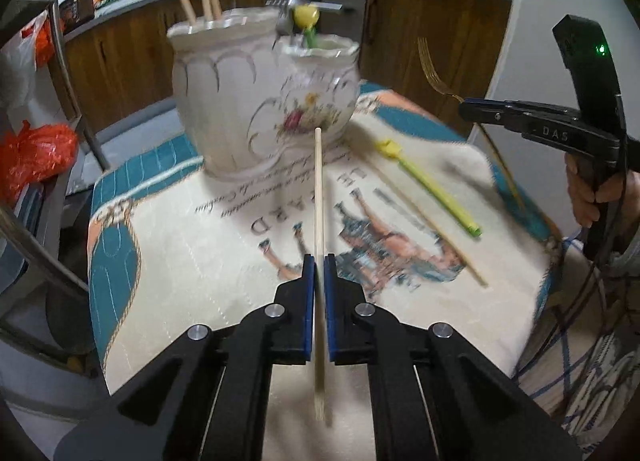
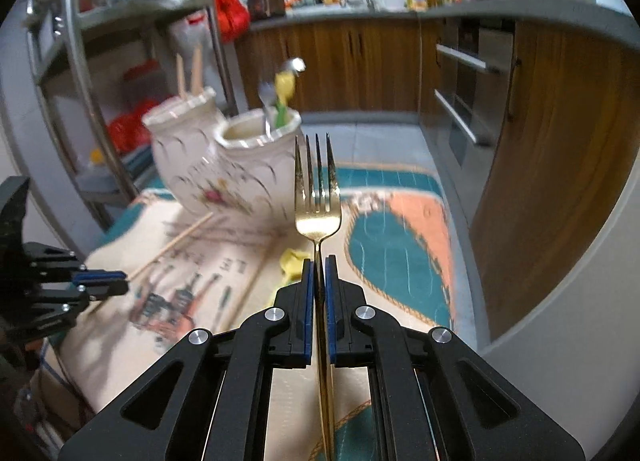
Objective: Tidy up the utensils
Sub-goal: 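Lift the chopstick with the left tool while the right tool lifts the gold fork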
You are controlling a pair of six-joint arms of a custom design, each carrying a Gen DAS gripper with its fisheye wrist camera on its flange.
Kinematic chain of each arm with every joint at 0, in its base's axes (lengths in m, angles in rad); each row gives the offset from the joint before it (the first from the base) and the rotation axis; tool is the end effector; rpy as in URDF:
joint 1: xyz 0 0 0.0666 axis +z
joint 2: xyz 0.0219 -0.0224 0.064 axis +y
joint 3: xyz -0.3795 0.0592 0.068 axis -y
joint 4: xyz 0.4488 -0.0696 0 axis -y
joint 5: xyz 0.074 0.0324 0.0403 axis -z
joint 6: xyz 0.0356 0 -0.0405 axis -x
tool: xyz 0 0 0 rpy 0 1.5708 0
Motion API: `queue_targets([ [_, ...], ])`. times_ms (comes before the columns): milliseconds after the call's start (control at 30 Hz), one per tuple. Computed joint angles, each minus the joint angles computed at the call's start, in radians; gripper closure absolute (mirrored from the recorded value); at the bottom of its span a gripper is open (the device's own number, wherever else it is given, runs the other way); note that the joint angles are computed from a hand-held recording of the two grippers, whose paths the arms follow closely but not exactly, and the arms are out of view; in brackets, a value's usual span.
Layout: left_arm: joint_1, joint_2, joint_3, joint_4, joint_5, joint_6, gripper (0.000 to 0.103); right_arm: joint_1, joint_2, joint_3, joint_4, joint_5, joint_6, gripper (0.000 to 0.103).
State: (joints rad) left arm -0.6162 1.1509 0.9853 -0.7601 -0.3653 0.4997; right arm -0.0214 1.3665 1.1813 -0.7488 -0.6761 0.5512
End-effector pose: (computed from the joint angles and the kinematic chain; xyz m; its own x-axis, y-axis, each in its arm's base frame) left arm 0.3632 -0.2421 0.3451 -0.7470 -0.0194 -0.6645 0.0075 0.9993 -0.0376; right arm 0.5133 0.0109 0.3514 -0.4987 -0.3979 -0.7700 -0.7237 0.6801 0.1172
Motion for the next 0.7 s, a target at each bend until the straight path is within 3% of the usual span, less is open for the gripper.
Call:
queue_targets([
  [300, -0.037, -0.093, -0.055, 0.216, -0.112, -0.102, 0.098, -0.042, -0.102, -0.074, 0.161, -0.141, -0.041, 0.097],
  [467, -0.021, -0.128, -0.069, 0.391, -0.188, -0.183, 0.098, -0.024, -0.130, -0.086, 0.317, -0.167, -0.166, 0.097],
  [600, 0.049, -0.133, -0.064, 0.543, -0.162, -0.200, 0.098, 0.016, -0.114, -0.033, 0.417, -0.159, -0.304, 0.097],
  [700, 0.110, -0.129, -0.062, 0.643, -0.111, -0.174, 0.098, 0.048, -0.071, 0.048, 0.388, -0.151, -0.338, 0.097],
])
